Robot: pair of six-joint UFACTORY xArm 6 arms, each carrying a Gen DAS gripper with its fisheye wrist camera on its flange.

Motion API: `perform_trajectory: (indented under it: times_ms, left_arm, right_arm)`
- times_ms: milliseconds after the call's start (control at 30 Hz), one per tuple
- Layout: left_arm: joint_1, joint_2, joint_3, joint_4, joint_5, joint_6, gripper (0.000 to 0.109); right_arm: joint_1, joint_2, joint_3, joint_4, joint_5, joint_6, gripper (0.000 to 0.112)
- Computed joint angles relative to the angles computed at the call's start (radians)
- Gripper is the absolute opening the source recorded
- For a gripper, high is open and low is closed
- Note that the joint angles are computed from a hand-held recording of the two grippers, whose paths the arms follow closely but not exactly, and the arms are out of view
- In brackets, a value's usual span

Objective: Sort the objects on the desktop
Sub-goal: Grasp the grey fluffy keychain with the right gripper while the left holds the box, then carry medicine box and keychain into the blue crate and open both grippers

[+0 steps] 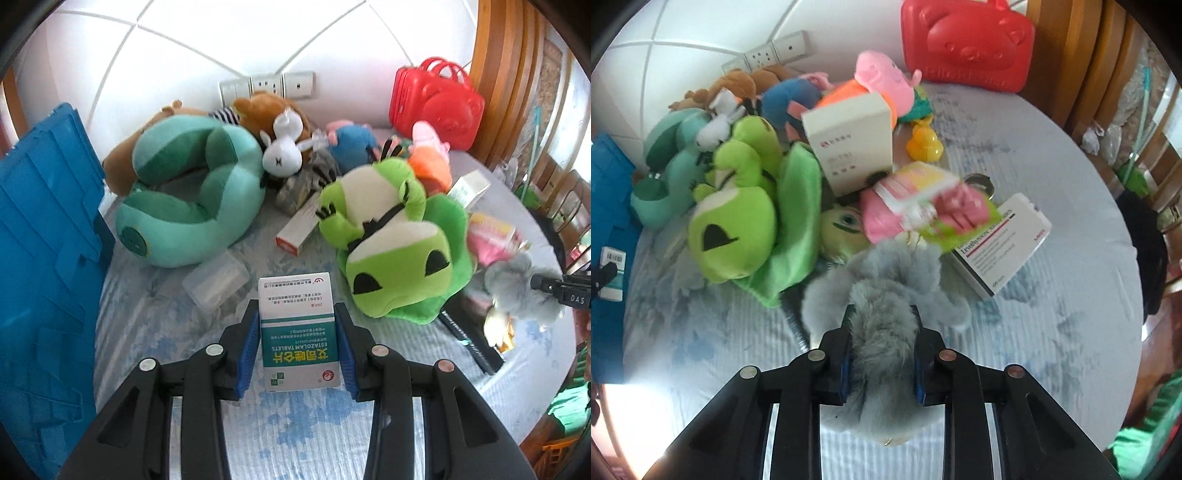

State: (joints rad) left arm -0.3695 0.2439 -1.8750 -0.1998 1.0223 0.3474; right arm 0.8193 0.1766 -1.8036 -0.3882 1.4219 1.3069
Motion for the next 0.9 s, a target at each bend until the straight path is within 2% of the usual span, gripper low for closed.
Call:
perform_trajectory:
  times_ms: [33,67,167,433,467,500,533,567,733,900]
  left_arm:
    - [0.008,-0.004,-0.006,-0.012,0.005,0.011,0.037]
    - [0.018,-0.008,-0.014,-0.031,0.010,0.026,0.037]
    - [0.054,-0.019,-0.027,-0.085,0.021,0.081,0.037]
    - [0.134,-0.024,-0.046,-0.159,0.071,0.178,0.037]
    - [0.140,-0.025,-0.046,-0.162,0.074,0.185,0.037]
    - [0.146,-0.027,-0.046,-0.165,0.077,0.192,0.037]
    - [0.151,-0.029,-0.045,-0.166,0.079,0.198,0.037]
    - [0.155,-0.032,-0.043,-0.165,0.082,0.202,0.037]
    - [0.153,-0.052,-0.018,-0.139,0.080,0.198,0.037]
    - [0.138,-0.078,0.009,-0.107,0.070,0.178,0.037]
  right_arm:
    - [0.011,0.019,-0.040,-0.010,0.024,0.005,0.005]
    - [0.021,0.039,-0.081,-0.021,0.048,0.009,0.002]
    - [0.049,0.113,-0.220,-0.027,0.139,0.000,0.002]
    - [0.065,0.231,-0.401,0.012,0.245,0.043,0.003]
    - [0.066,0.237,-0.406,0.011,0.258,0.059,0.020]
    - [0.067,0.243,-0.413,0.010,0.271,0.075,0.066]
    - [0.068,0.249,-0.418,0.010,0.284,0.091,0.090]
    - [0.071,0.245,-0.406,-0.004,0.285,0.112,0.101]
    - [0.045,0.179,-0.260,0.000,0.240,0.178,0.102]
    - [-0.023,0.099,-0.052,0.077,0.085,0.184,0.100]
